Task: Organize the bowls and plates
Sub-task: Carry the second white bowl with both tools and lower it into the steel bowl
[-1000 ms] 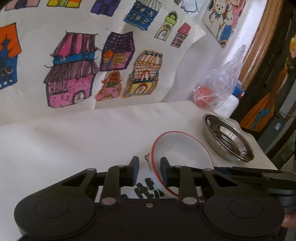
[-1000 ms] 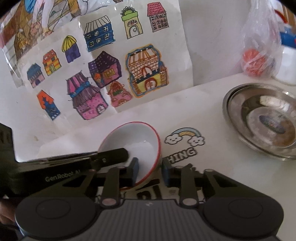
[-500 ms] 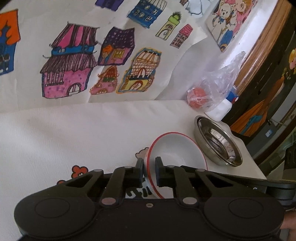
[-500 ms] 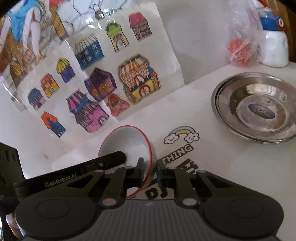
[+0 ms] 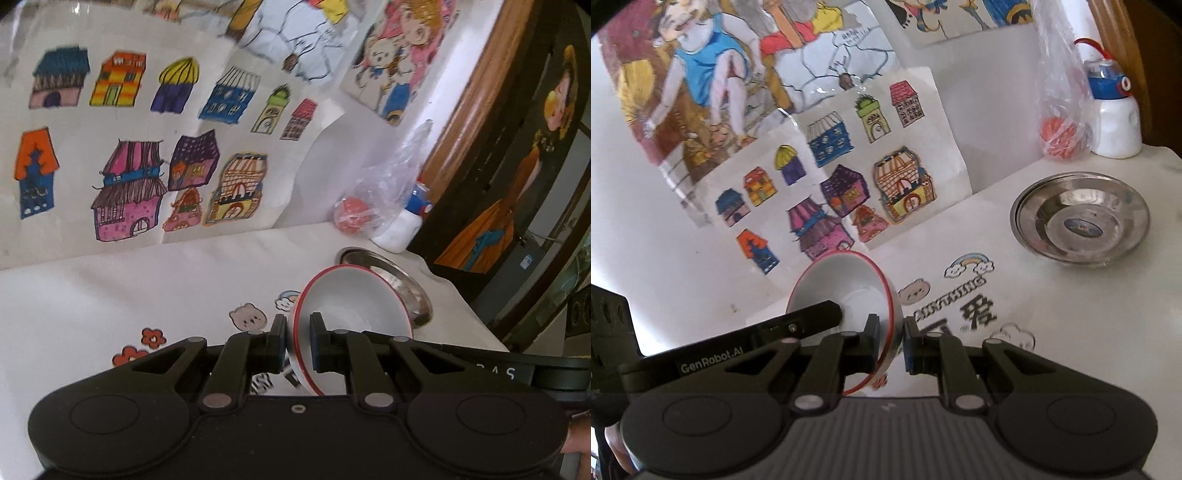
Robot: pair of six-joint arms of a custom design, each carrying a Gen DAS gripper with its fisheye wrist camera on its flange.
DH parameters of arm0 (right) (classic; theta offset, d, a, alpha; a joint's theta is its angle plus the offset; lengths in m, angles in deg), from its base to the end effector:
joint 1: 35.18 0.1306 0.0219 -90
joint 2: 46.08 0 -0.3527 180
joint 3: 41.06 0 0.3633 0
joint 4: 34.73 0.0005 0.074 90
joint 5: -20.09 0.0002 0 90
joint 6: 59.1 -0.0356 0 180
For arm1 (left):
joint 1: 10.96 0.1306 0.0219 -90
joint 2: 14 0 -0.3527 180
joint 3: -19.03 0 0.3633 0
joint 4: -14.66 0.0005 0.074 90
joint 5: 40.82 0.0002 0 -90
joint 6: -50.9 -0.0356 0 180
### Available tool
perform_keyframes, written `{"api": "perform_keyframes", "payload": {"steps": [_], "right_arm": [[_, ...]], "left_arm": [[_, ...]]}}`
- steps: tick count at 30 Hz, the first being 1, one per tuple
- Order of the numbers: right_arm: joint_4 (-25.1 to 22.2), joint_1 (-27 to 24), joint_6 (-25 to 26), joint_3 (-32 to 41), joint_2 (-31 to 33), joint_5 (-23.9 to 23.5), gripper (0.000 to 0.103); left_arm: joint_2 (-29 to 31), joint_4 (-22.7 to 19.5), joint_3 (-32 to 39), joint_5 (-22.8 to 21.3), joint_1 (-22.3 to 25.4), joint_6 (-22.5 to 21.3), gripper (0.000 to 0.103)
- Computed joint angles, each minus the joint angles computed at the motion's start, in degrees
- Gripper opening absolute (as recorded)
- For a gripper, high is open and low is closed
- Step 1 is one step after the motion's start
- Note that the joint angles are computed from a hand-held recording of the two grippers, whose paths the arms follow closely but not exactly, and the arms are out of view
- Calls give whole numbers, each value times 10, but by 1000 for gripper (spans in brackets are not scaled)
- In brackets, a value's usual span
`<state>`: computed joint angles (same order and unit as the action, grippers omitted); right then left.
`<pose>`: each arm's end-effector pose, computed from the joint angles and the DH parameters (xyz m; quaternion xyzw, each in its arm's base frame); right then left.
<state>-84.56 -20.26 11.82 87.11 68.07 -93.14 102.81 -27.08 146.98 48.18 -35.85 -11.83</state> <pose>0.5812 0.1689 0.4778 -0.0600 0.8748 0.3018 0.3742 0.5730 -0.2657 0.4596 -0.0224 0.8683 -0.2110 0.4483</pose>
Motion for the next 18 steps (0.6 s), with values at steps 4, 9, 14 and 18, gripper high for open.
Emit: {"api": "perform_keyframes", "payload": {"steps": [4,9,14,18], "right_arm": [[19,4,-3,-70,-53,2,15],[28,10,-4,-137,-104,6,15],[31,17,-6,-188,-142,14,15],[24,18,-8,-214,-159,17,16]], "left_arm": [[-44,6,-48,-11,-15,0,13],[-95,9,-109,-21,-34,2,13],[-130,7,-152,-27,-48,7,13],[-150,3,-181,-30,-57,9,13]]}}
